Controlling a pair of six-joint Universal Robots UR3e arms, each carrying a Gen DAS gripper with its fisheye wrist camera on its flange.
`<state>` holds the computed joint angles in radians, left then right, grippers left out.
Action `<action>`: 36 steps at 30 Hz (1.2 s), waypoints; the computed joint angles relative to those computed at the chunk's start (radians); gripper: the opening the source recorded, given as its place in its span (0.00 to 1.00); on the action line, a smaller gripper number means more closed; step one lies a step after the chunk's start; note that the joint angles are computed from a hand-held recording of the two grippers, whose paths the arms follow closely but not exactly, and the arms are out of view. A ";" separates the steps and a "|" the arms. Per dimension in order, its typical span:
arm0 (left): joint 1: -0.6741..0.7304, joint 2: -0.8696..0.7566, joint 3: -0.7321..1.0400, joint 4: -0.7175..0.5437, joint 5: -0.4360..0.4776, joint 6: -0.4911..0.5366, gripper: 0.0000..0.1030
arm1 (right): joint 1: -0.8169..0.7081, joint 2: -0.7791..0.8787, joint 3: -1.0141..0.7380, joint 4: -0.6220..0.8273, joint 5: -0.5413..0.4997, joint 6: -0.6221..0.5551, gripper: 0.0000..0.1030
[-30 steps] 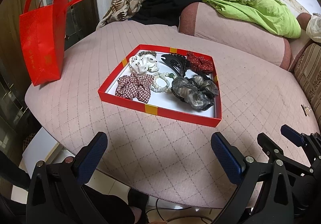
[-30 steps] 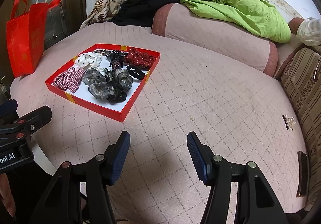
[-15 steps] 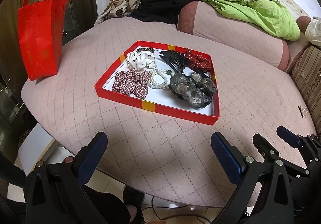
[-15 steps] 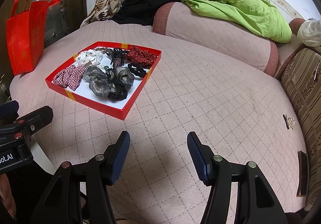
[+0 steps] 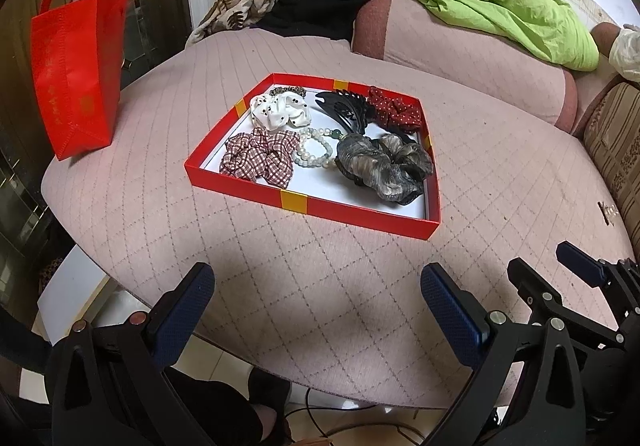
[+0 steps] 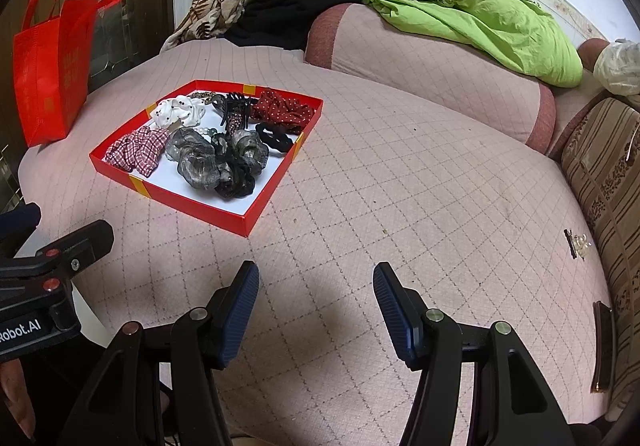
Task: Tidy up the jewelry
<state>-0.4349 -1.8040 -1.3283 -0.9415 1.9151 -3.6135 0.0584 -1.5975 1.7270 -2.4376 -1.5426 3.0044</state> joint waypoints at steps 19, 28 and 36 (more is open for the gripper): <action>0.012 -0.005 -0.013 -0.002 -0.015 0.002 0.99 | -0.004 0.002 0.014 -0.007 0.005 -0.012 0.62; 0.011 -0.008 -0.013 -0.005 -0.012 0.002 0.99 | -0.003 0.002 0.014 -0.008 0.005 -0.012 0.62; 0.014 -0.007 -0.018 -0.003 -0.014 0.003 0.99 | -0.002 0.003 0.017 -0.014 0.011 -0.017 0.62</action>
